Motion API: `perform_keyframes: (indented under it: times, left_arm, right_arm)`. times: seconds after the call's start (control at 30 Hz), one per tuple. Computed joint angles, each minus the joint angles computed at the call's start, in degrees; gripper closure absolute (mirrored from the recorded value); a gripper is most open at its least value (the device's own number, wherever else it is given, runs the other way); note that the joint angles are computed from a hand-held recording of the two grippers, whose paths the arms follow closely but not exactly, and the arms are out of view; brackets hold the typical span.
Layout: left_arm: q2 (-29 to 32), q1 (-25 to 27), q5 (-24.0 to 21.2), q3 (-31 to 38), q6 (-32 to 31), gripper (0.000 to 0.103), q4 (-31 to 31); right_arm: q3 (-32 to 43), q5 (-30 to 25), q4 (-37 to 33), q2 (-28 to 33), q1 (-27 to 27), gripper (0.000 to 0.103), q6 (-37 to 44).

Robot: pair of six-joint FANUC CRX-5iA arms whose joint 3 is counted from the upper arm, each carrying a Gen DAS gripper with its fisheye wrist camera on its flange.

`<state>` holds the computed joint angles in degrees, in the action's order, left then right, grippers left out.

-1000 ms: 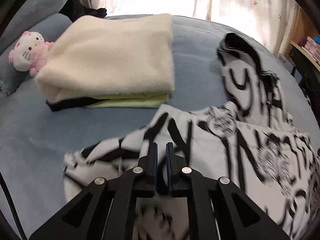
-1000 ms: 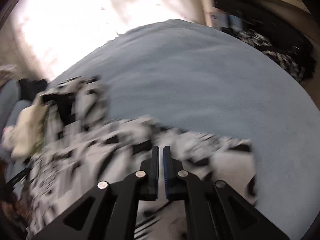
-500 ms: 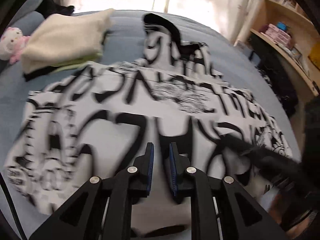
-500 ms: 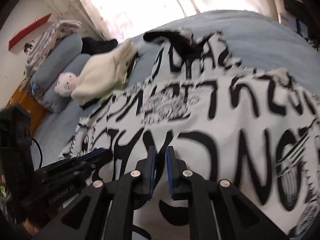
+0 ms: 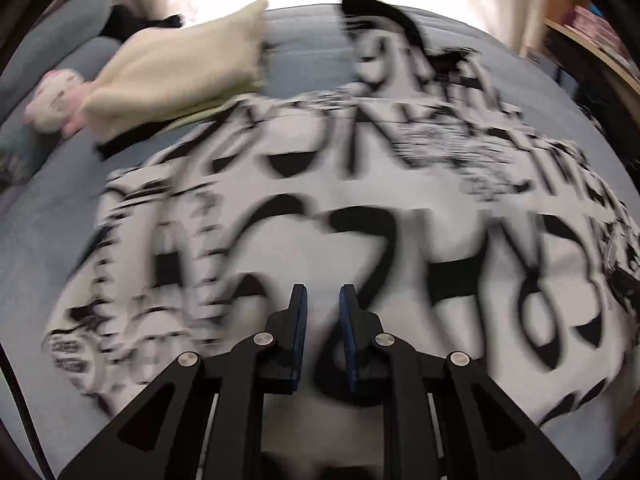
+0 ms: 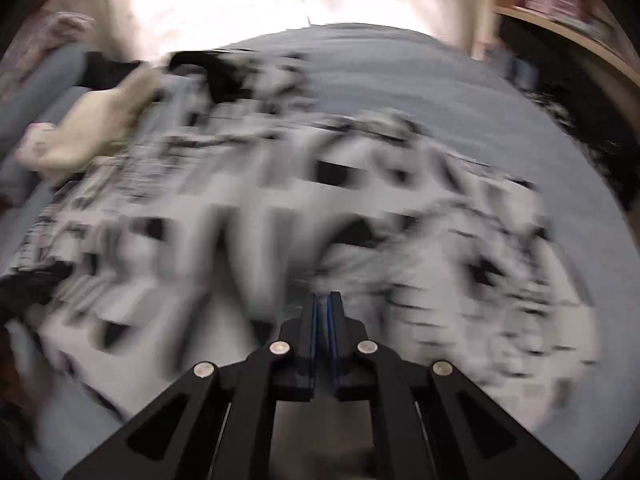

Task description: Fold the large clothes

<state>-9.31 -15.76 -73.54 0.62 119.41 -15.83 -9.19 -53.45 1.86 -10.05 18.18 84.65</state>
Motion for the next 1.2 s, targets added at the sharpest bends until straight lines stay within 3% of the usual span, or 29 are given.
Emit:
perform_keyframes:
  times: [0.1,0.17,0.23,0.33,0.5,0.9,1.0,1.07,1.2]
  left_arm:
    - [-3.49,2.26,-1.94,-2.10,0.43,0.087,-2.61]
    - [-5.00,4.16,-3.08,-2.99,0.89,0.081,-3.62]
    - [-7.74,8.46,-1.46,-5.67,-0.73,0.081,-0.71]
    - [-9.88,11.44,0.34,-7.90,-2.87,0.081,2.37]
    - [-8.89,9.83,-1.66,-6.54,-2.58,0.081,0.27]
    - [-8.95,11.93,-3.27,-5.90,-4.78,0.080,3.85]
    - [-8.20,11.49,-5.39,-4.11,-5.66,0.071,3.50]
    - [-7.87,10.59,-6.34,-2.71,-5.56,0.055,2.19]
    - [-7.84,10.42,-6.06,-0.27,-7.20,0.051,1.93]
  right_arm:
    - [1.06,-1.07,-0.63,0.53,-5.79,0.098,-1.79]
    - [2.59,-1.27,-4.46,0.57,-10.45,0.102,-0.30]
    - [3.01,-0.81,-5.62,0.27,-12.81,0.102,-0.15]
    - [0.89,1.12,-1.32,-0.97,-12.00,0.102,-2.64]
    - [-1.48,1.75,5.00,-1.63,-8.95,0.100,-6.33]
    - [2.75,-4.54,4.32,1.07,-9.25,0.098,-9.25]
    - [4.25,-6.88,5.10,2.22,-8.67,0.098,-10.28]
    - [5.08,-8.15,5.52,2.85,-8.38,0.098,-10.59]
    - [7.30,-10.93,4.48,3.89,-8.04,0.098,-10.36]
